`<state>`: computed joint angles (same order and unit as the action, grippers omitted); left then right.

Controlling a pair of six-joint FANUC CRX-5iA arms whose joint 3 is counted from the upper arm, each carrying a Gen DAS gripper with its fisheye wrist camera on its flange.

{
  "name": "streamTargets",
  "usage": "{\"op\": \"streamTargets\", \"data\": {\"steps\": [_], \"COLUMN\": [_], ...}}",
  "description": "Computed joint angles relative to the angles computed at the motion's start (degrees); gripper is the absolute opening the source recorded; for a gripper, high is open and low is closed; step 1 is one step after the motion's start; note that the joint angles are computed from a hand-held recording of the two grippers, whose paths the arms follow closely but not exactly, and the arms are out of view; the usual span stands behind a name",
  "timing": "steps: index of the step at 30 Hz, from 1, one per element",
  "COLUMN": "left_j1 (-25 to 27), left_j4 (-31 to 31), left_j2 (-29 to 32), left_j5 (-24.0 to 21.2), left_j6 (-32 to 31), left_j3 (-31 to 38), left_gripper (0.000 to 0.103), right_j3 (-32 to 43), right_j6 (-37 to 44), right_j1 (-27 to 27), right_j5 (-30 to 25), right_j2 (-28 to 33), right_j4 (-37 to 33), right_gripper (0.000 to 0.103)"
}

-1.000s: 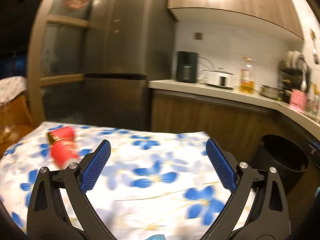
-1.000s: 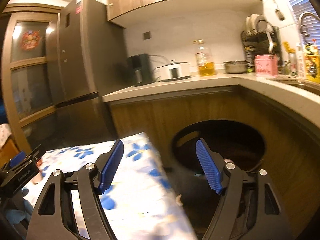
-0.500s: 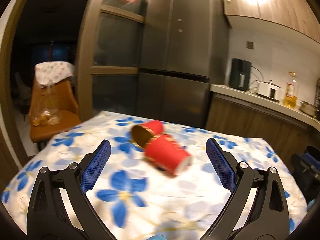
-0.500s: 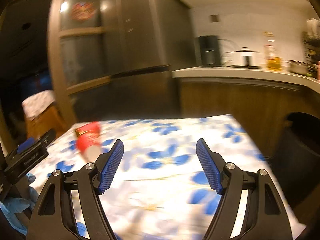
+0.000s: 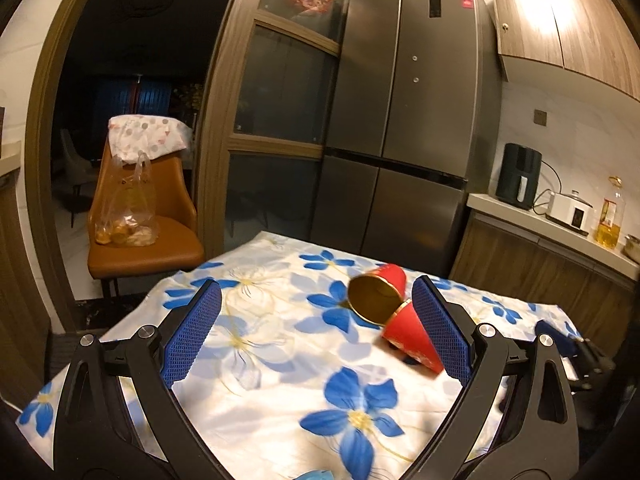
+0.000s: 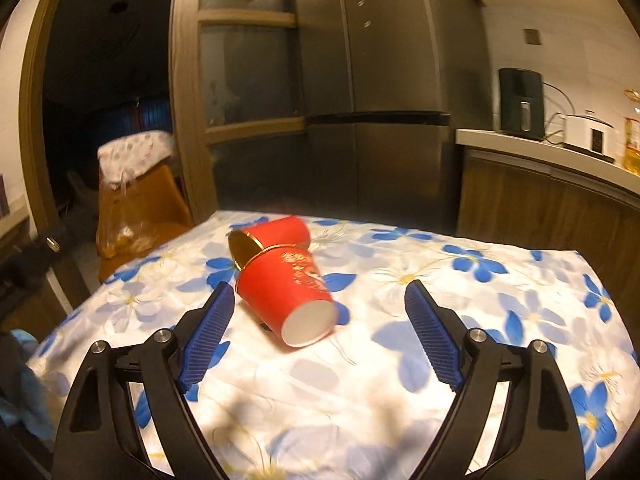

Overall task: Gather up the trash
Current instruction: 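Grasp the large red cup with the right tool while the left tool grasps the small red cup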

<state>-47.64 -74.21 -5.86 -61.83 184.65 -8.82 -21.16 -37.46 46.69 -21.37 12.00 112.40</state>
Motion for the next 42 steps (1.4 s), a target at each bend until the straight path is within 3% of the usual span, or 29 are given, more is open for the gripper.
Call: {"op": "streamTargets", "data": {"steps": [10, 16, 19, 25, 34, 42], "left_j1": [3.33, 4.54, 5.01, 6.18, 7.83, 10.43], "left_j4": [0.37, 1.01, 1.30, 2.28, 4.47, 7.57], "left_j2": [-0.05, 0.65, 0.99, 1.70, 2.43, 3.64], "left_j5": [2.97, 4.08, 4.55, 5.77, 7.84, 12.08], "left_j6": [-0.40, -1.98, -2.47, -3.16, -5.20, -7.56], "left_j3": [-0.01, 0.76, 1.06, 1.40, 1.81, 2.89], "left_gripper": [0.094, 0.094, 0.094, 0.094, 0.094, 0.094], "right_j3": [6.91, 10.04, 12.49, 16.51, 13.29, 7.81], "right_j6": [21.45, 34.89, 44.76, 57.00, 50.91, 34.74], "right_j1": [2.68, 4.66, 6.29, 8.12, 6.98, 3.88], "right_j5": [3.46, 3.68, 2.75, -0.05, 2.74, 4.81], "right_j2": [5.91, 7.90, 9.00, 10.39, 8.81, 5.75], "right_j4": [-18.62, -34.15, -45.22, -59.48, -53.00, -36.40], "right_gripper": [0.085, 0.085, 0.085, 0.069, 0.057, 0.056]}}
